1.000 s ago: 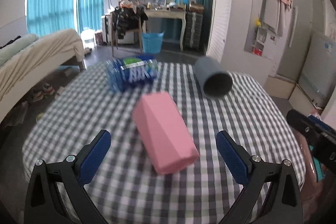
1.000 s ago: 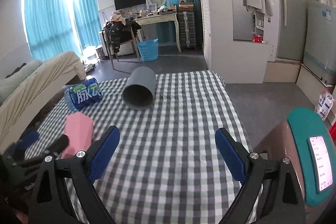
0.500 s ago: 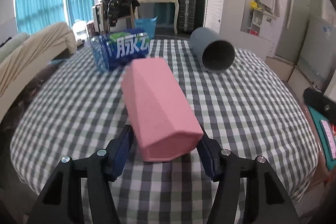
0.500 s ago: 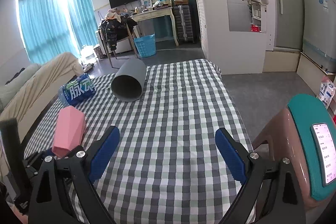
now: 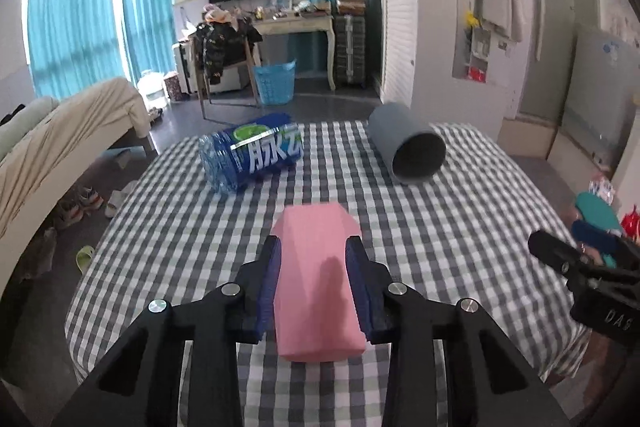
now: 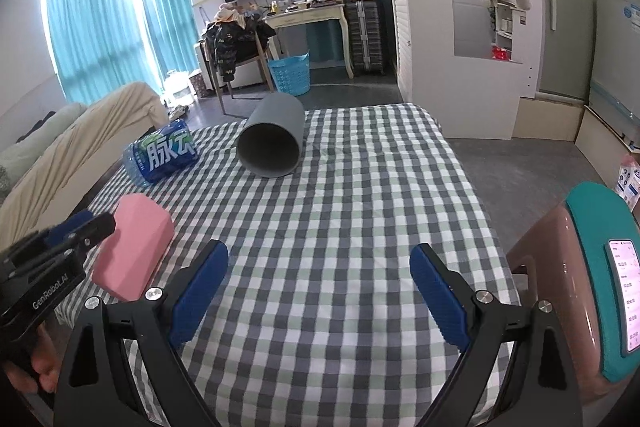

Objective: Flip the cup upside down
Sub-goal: 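Rotate the held pink cup with the left gripper so its opening faces down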

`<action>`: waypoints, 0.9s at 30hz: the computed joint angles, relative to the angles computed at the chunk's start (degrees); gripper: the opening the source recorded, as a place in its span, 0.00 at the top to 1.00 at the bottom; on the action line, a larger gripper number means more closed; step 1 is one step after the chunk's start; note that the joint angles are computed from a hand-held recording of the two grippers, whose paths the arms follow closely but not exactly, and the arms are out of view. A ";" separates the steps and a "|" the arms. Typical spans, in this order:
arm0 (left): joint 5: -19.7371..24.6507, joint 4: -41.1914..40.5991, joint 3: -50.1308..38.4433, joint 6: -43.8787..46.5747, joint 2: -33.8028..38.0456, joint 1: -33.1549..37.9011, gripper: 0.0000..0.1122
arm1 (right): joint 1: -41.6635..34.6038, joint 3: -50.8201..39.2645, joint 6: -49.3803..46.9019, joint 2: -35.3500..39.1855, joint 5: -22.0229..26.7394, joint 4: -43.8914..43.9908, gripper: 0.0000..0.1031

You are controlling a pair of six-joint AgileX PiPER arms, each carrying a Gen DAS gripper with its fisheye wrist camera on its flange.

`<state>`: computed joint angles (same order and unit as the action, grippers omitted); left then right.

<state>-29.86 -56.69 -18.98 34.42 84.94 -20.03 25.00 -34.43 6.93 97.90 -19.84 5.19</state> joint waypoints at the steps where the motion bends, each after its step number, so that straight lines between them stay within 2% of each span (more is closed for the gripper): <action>1: -0.78 -0.42 0.30 -0.42 0.15 -0.41 0.64 | 0.23 0.04 -0.30 -0.01 -0.09 0.45 0.10; 2: -2.65 -1.03 1.39 -1.75 0.34 -1.77 0.59 | 0.27 0.09 -0.20 -0.12 -0.10 0.31 0.10; 3: -3.38 -0.33 2.35 -2.86 0.03 -2.46 0.46 | 0.54 0.08 -0.82 -0.08 -0.13 0.94 0.10; 4: -4.54 -0.21 3.27 -3.63 -0.09 -3.65 0.37 | 0.63 -0.02 -1.44 0.03 -0.01 1.58 0.10; 5: -6.61 -1.09 4.60 -4.24 -0.14 -5.75 0.35 | 0.70 -0.17 -2.17 0.24 0.17 2.33 0.10; 8: -6.62 2.33 6.93 -8.53 0.63 -6.67 0.35 | 0.95 -0.32 -3.36 0.75 0.23 3.77 0.10; 14: -6.19 14.43 6.33 -19.99 10.55 -2.17 0.35 | 1.60 -1.30 -2.99 2.35 1.03 3.72 0.10; 15: -6.08 16.60 6.26 -21.57 11.28 -1.13 0.39 | 1.90 -1.29 -3.59 2.42 1.06 4.37 0.10; 16: -6.03 19.66 6.59 -23.84 11.32 0.18 0.55 | 1.97 -1.24 -3.73 2.48 0.98 4.44 0.10; 17: -5.44 21.98 6.83 -25.17 10.67 1.17 0.54 | 2.13 -1.12 -4.13 2.56 0.81 4.95 0.10; 19: -5.72 20.60 7.37 -23.53 8.85 0.88 0.54 | 2.19 -1.25 -4.96 2.58 1.07 5.97 0.10; 27: -1.44 19.91 6.24 -17.93 2.10 4.93 0.54 | 2.25 -2.16 -4.69 4.14 1.78 6.24 0.10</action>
<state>-31.30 -36.78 -12.74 16.49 87.04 -15.10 27.25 -36.58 2.23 102.04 -18.06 11.42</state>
